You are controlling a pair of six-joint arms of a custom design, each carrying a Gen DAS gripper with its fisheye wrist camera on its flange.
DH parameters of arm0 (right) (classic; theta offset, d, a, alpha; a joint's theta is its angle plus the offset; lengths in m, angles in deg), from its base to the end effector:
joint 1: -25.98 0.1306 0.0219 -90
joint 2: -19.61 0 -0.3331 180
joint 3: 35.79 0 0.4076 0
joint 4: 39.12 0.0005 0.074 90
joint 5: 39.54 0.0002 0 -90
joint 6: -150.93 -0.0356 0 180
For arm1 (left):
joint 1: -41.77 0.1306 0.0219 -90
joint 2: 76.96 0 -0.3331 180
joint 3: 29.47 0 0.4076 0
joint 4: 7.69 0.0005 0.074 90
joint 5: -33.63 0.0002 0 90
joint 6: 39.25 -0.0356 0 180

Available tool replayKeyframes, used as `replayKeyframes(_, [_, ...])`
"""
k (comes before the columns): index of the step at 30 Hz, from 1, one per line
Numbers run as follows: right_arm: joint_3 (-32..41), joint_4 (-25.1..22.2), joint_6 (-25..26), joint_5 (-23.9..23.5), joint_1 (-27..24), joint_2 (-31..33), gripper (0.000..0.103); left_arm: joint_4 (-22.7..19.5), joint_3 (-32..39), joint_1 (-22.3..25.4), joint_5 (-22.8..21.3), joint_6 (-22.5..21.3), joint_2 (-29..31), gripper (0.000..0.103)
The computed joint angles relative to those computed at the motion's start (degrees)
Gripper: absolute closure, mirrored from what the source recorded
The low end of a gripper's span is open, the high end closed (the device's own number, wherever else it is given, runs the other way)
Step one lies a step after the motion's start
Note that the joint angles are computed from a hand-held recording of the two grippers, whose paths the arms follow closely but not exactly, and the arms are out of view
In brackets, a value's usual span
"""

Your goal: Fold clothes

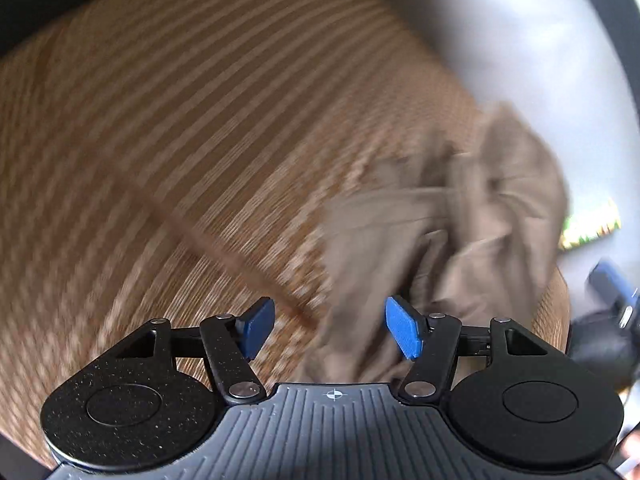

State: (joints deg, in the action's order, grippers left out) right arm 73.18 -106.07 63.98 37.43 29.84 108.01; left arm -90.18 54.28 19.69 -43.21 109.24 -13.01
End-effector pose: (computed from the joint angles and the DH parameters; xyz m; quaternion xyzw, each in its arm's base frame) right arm 0.4675 0.0391 0.5280 -0.0977 0.9182 0.1079 0.3684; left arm 0.2829 -0.1241 0.4713 -0.2759 0.9255 -0.2366 0.1069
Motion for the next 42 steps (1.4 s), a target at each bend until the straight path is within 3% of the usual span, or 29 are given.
replayKeyframes(2, [5.76,-3.62,-0.61,2.98,2.75,4.99,0.019,1.56,-3.48,-0.01,0.48,2.27,-2.28,0.028])
replayKeyframes(7, [19.48,-13.39,-1.26,14.94,9.83,17.23,0.017,5.87,-6.1,0.03,1.06,2.52,-3.41,0.027])
replayKeyframes(10, [27.71,-23.03,-0.79,20.53,11.81,25.47,0.017,8.0,-7.09,0.83,2.16,3.36,-3.94,0.026])
replayKeyframes(11, [27.67,-23.45,-0.09,21.78,11.74,26.01,0.033,8.29,-7.12,0.95,2.56,3.24,-3.79,0.025])
replayKeyframes(12, [27.53,-23.74,0.29,22.0,11.4,26.27,0.072,8.58,-7.13,1.08,2.97,3.12,-3.65,0.024])
replayKeyframes(13, [27.11,-23.72,-0.19,19.38,10.29,25.65,0.089,8.87,-7.14,1.2,3.39,3.01,-3.5,0.023])
replayKeyframes(14, [26.42,-23.67,-0.96,16.34,9.06,24.45,0.094,9.16,-7.15,1.33,3.8,2.89,-3.34,0.023])
replayKeyframes(21, [21.7,-22.36,-2.83,-0.56,0.28,13.49,0.097,9.8,-5.58,-1.39,1.72,4.58,-0.55,0.023])
replayKeyframes(24, [20.62,-22.34,-4.36,-4.39,-3.44,9.52,0.097,10.12,-3.96,-2.66,0.81,4.65,2.02,0.023])
replayKeyframes(29, [18.8,-22.56,-6.86,-6.92,-7.97,5.33,0.097,10.23,0.44,-4.36,-2.12,4.31,6.29,0.025])
replayKeyframes(30, [18.27,-22.51,-7.02,-7.4,-8.45,4.63,0.097,9.96,1.36,-4.58,-2.68,4.33,7.41,0.028])
replayKeyframes(32, [17.9,-22.15,-7.47,-8.47,-9.1,4.2,0.097,9.69,2.98,-4.95,-3.51,4.32,9.64,0.069])
replayKeyframes(35, [15.5,-20.33,-8.39,-10.3,-9.95,3.11,0.097,6.52,7.37,-5.67,-5.77,2.87,12.47,0.096])
replayKeyframes(36, [13.85,-19.26,-8.61,-10.95,-10.38,2.4,0.097,6.17,8.65,-5.95,-6.46,1.91,13.08,0.1])
replayKeyframes(42, [12.82,-16.39,-9.84,-14.25,-12.89,2.89,0.097,9.22,15.39,-5.71,-5.7,-4.5,18.49,0.102])
